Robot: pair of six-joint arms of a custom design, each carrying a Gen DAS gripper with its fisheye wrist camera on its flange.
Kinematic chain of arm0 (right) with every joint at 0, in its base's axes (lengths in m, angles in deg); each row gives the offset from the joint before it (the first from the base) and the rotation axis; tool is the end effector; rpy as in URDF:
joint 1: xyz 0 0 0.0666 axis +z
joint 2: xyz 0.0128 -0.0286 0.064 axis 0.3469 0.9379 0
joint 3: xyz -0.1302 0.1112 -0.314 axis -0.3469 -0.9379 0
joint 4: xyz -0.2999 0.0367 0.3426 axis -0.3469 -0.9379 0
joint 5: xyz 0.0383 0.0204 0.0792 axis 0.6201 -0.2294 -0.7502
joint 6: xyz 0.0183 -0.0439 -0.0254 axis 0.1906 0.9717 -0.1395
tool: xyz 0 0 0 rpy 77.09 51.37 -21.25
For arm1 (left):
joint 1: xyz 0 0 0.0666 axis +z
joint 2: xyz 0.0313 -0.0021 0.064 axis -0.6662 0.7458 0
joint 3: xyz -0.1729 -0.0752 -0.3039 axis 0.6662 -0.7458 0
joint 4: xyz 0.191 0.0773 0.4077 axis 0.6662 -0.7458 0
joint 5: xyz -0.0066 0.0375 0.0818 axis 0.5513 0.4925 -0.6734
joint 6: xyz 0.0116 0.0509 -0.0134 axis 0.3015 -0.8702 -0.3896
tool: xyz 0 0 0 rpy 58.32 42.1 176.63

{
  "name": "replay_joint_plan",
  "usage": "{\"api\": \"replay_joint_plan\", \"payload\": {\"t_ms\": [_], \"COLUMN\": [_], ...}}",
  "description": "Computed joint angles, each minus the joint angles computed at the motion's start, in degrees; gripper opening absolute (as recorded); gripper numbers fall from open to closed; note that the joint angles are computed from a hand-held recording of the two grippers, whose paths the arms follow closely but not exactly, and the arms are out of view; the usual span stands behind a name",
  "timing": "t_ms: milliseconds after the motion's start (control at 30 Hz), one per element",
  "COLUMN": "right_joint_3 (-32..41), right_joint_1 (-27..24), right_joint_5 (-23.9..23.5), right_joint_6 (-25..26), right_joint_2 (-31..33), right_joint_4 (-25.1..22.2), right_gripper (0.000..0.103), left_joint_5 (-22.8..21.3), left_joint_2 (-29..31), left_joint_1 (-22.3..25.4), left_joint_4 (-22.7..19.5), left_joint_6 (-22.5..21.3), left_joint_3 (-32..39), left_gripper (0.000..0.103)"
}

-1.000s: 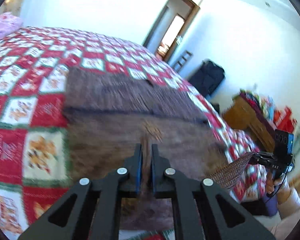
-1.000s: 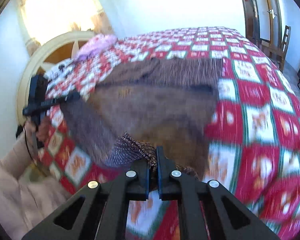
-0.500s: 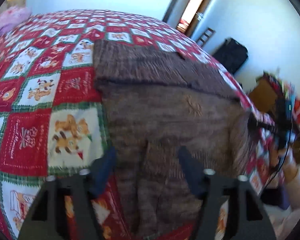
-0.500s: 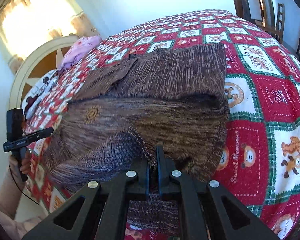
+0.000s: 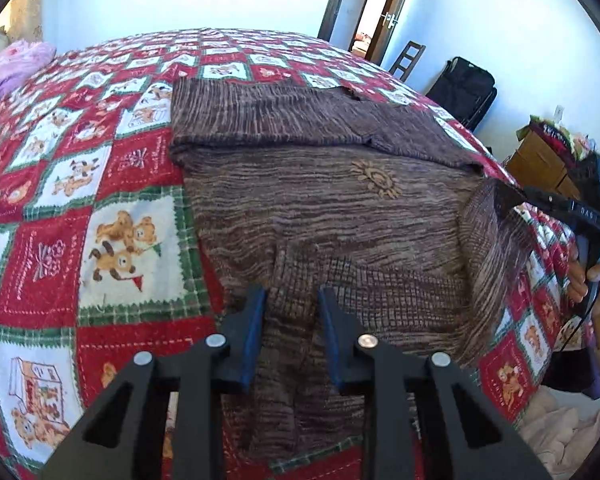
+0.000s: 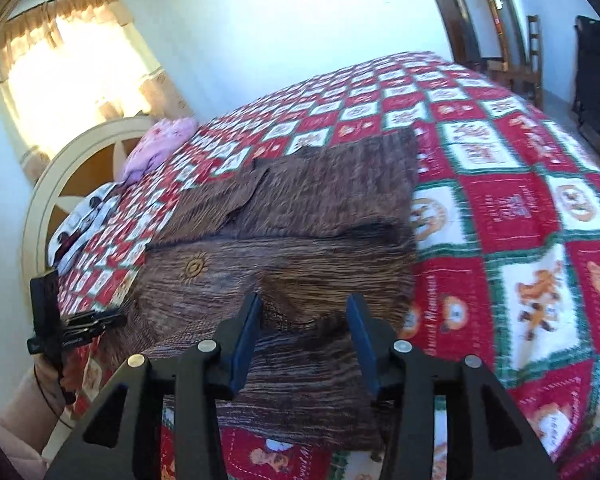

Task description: Fold small clothes

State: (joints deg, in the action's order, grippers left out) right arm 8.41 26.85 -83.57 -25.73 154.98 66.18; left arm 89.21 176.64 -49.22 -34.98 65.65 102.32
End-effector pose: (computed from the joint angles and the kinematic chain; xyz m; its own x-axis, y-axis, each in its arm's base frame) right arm 0.5499 0.0663 0.2902 -0.6503 0.3150 -0.6913 0.0675 0.9303 0.3605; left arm 0.6691 -0.1065 0.2759 -0.6917 0.3952 -0.6045 0.6387 0.7253 -0.2567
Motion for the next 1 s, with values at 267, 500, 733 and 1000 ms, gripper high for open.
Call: {"api": "replay_joint_plan", "payload": {"t_ms": [267,500,733,1000], "right_joint_3": [-2.86,0.60,9.22,12.14], "right_joint_1": [0.29,1.98,2.96,3.95], "right_joint_5": [1.90,3.84,6.95,8.76], "right_joint_6": [-0.50,6.16,9.17,11.53], "right_joint_2": [-2.71,-0.34,8.50,12.69], "right_joint_4": [0.69,-2.94,-6.66,-7.86], "right_gripper": [0.046,0.046,0.046,0.039], "left_joint_5": [-1.88,0.75,-0.38,3.44], "left_joint_2": [-0.34,-2.97,-1.64,-1.22], "left_joint_1": [-1.59,-0.45,-1.52,-0.77], "left_joint_4": [1.10,3.76,2.61,1.20], "left_joint_6": [-1.08,1.73,-1.26,-1.21], "left_joint_3": [-0.14,-3.34,-2.06,-1.97], "left_gripper": [0.019,0.019,0.048,0.029]}}
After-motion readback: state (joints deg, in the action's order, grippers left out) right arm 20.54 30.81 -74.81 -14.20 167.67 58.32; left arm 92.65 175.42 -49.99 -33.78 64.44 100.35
